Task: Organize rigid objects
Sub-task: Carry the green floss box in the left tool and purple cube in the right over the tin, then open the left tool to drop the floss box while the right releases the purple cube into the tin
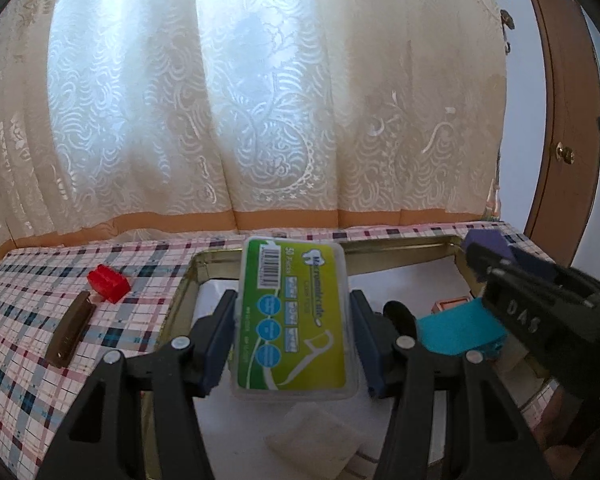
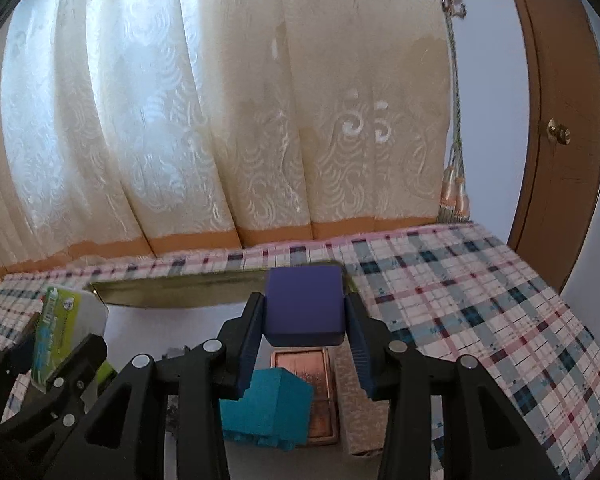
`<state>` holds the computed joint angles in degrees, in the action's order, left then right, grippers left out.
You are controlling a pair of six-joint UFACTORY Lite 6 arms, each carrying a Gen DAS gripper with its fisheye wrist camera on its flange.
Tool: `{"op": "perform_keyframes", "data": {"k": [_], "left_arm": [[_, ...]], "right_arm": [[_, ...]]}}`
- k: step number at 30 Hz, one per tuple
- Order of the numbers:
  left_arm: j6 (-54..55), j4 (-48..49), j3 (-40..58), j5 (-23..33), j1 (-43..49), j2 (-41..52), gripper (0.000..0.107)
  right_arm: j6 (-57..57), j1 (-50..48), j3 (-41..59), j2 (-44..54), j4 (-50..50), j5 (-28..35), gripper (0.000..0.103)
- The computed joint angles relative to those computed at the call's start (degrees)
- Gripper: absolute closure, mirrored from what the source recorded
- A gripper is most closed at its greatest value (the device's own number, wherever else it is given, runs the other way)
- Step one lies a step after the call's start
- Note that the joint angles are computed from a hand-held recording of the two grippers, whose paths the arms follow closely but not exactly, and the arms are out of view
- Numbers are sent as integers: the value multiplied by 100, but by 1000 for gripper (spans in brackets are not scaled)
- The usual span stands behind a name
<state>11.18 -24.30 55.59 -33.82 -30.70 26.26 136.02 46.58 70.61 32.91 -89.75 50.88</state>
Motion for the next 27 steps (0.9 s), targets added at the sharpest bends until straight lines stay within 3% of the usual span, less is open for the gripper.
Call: {"op": "perform_keyframes", "data": {"k": [21,22,26,27], "left_arm": [[1051,-1119,901,745,-110,604,51],[1076,-1162,902,742,-112,603,49],[812,-988,589,366,-152,425,4],[656,-854,420,162,-168,327,4]], "right_arm": [[-150,-292,256,226,170,-447,59],[-56,-300,213,203,98,-489,59],[167,-314,83,127,-138,-624,51],[264,-289,33,99,-218,-585,48]]}}
